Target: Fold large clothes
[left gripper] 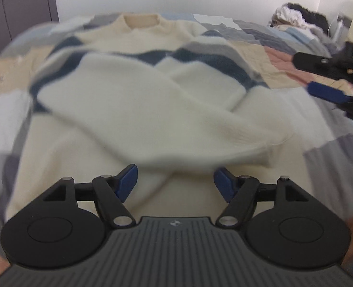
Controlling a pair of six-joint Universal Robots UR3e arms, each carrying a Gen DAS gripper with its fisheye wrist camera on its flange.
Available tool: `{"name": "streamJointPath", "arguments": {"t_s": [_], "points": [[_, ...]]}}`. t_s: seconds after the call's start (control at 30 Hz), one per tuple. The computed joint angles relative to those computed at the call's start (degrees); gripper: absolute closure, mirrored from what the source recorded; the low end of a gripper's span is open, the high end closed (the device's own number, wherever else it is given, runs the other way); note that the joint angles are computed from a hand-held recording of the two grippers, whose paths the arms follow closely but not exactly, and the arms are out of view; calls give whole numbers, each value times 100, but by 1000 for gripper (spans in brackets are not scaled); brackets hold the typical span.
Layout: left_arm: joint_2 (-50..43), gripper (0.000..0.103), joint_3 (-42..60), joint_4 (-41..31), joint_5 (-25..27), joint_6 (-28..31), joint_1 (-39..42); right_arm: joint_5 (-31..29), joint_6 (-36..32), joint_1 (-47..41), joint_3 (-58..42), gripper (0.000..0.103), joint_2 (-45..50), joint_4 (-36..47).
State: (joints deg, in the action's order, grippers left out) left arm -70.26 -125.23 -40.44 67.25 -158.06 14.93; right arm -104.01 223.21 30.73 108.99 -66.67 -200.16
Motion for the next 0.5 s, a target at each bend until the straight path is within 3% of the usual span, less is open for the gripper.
{"name": "streamJointPath", "arguments": {"t_s": [0.23,0.3,0.5], "points": [[1599,28,-221,-2268,-1537,1211,2144,402,-217,118,-652,41,256,811],[1691,28,-369,-2227,-1686,1296,2425,528,-398,165,-941,41,414,1176],[1114,28,-490,-1429,-1442,1113,2262,1056,-445,81,-1763,42,967,2076]]}}
